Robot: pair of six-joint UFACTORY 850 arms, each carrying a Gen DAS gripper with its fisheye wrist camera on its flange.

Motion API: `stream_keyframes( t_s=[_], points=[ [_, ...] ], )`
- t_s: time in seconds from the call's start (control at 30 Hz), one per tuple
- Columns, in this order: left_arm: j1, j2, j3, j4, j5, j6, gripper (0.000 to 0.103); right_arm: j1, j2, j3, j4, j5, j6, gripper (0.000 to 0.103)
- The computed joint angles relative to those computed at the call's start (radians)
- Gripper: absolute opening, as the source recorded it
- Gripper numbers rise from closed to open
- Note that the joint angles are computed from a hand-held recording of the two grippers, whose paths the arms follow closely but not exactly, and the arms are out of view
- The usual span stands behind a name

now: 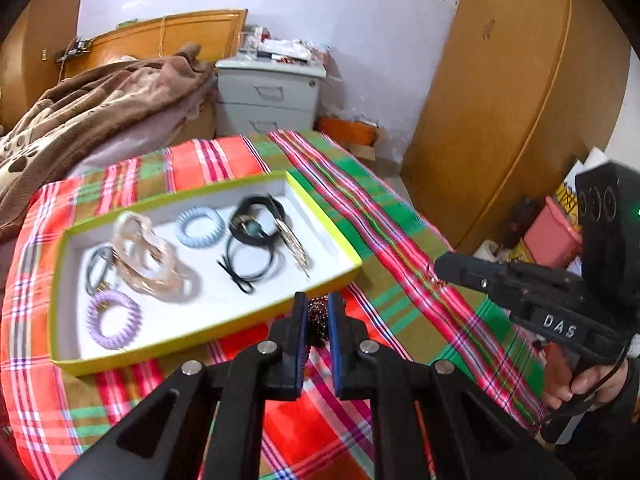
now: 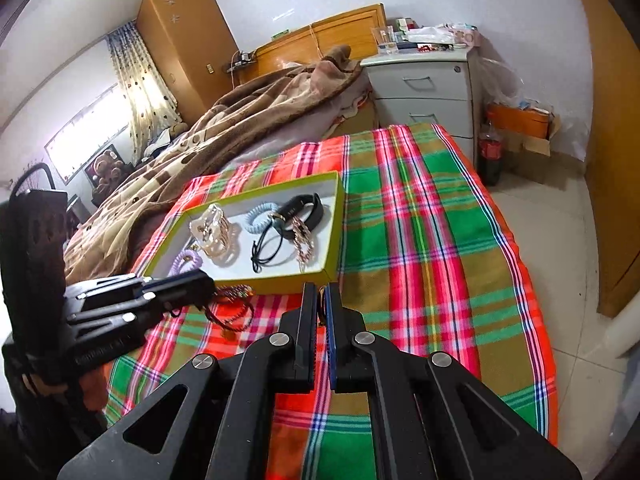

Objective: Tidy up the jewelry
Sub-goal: 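Carry the beaded bracelets into the box with the left tool and release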

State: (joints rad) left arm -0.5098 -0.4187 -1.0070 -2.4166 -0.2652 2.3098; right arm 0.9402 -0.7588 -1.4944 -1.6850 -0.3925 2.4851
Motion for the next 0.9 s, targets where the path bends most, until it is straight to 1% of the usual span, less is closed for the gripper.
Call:
stream_keyframes(
  t_s=[0.03, 0.1, 0.27, 0.37, 0.47, 0.5, 0.57, 0.63, 0.7, 0.73, 0.77, 0.83, 0.9],
  points=[
    [0.005, 0.005, 0.000, -0.008, 0.000, 0.011, 0.010, -0.001, -0.004, -0.009, 0.007, 0.000, -0.012, 0.004],
    [0.013, 0.014, 0.003, -0.076, 0.002, 0.077, 0.010, -0.003, -0.010, -0.028, 0.014, 0.001, -0.033, 0.004],
    [0.044, 0.017, -0.017, -0.106, 0.005, 0.106, 0.010, -0.011, -0.033, -0.084, 0.046, 0.012, -0.100, 0.004],
    [0.065, 0.006, -0.039, -0.051, 0.005, 0.054, 0.010, -0.016, -0.054, -0.125, 0.077, 0.023, -0.152, 0.004],
    [0.078, -0.011, -0.062, -0.045, 0.016, 0.048, 0.010, -0.024, -0.084, -0.177, 0.123, 0.040, -0.220, 0.004],
    [0.084, -0.016, -0.067, -0.016, 0.010, 0.023, 0.010, -0.027, -0.098, -0.199, 0.147, 0.047, -0.252, 0.004],
    [0.099, -0.038, -0.091, 0.088, 0.005, -0.081, 0.010, -0.032, -0.119, -0.230, 0.185, 0.060, -0.299, 0.004],
    [0.106, -0.058, -0.110, 0.115, 0.017, -0.113, 0.010, -0.038, -0.144, -0.268, 0.241, 0.071, -0.368, 0.004],
    [0.110, -0.075, -0.120, 0.129, 0.012, -0.120, 0.010, -0.045, -0.175, -0.313, 0.324, 0.085, -0.461, 0.004],
    [0.115, -0.088, -0.130, 0.172, 0.010, -0.165, 0.010, -0.046, -0.184, -0.326, 0.354, 0.088, -0.494, 0.004],
    [0.117, -0.102, -0.143, 0.220, 0.017, -0.216, 0.010, -0.048, -0.202, -0.351, 0.414, 0.087, -0.561, 0.004],
    [0.118, -0.127, -0.160, 0.244, 0.034, -0.247, 0.010, -0.054, -0.236, -0.399, 0.532, 0.093, -0.689, 0.004],
    [0.120, -0.140, -0.164, 0.263, 0.034, -0.263, 0.010, -0.058, -0.263, -0.437, 0.634, 0.088, -0.800, 0.004]
  ],
)
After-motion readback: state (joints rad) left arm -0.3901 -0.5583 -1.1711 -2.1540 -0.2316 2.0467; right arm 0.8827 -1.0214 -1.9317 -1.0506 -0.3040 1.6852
